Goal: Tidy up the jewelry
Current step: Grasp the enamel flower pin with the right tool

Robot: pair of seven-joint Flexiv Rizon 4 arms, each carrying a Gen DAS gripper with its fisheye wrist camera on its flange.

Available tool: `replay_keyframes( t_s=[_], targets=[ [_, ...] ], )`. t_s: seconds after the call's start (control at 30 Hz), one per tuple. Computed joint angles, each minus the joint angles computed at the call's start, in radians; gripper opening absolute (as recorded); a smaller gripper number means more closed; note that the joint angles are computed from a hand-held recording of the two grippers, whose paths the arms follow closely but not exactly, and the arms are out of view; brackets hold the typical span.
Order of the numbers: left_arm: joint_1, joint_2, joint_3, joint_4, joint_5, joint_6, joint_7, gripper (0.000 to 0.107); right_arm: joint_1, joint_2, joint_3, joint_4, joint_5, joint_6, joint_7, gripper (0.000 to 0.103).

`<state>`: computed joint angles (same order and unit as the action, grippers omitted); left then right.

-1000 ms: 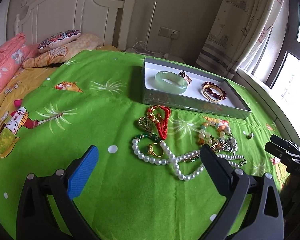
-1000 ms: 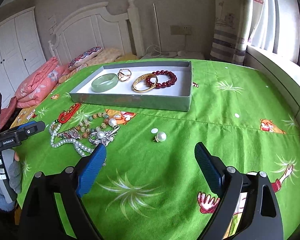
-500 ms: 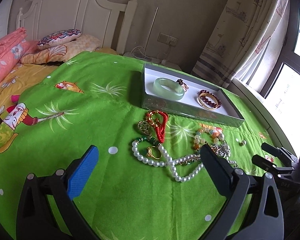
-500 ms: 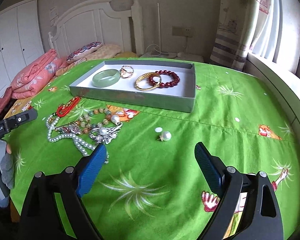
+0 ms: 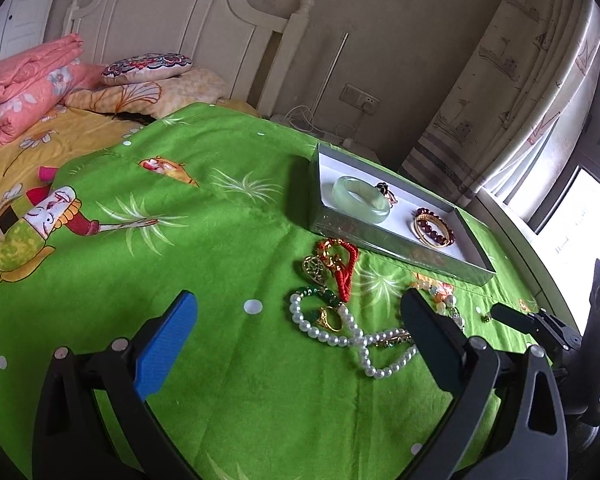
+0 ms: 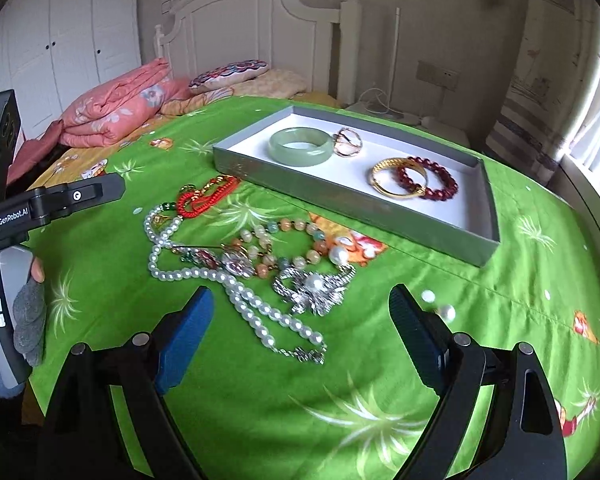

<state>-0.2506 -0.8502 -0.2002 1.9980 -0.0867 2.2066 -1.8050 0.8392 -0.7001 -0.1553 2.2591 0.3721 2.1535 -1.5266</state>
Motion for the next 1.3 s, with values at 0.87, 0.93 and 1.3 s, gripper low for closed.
replay_keyframes(
  t_s=[0.87,0.93,1.3],
  targets=[
    [0.008,-0.005,-0.002,0.007,0.016,0.031,-0.027,0.101,-0.551,0.065,0.376,0.141,-0.497,0.049,0.261,0.024],
    [0.004,-0.004,0.0,0.004,0.013,0.022,-0.021,0.101,-0.56,0.08,0.366,0.195,-0.497,0.06,0.294,0.024],
    [-0.026,0.009,0.011,-0.033,-0.007,-0.12,0.071,0.101,-0.386,0.043,0.254,0.292,-0.334,0.268,0.155,0.066]
  ],
)
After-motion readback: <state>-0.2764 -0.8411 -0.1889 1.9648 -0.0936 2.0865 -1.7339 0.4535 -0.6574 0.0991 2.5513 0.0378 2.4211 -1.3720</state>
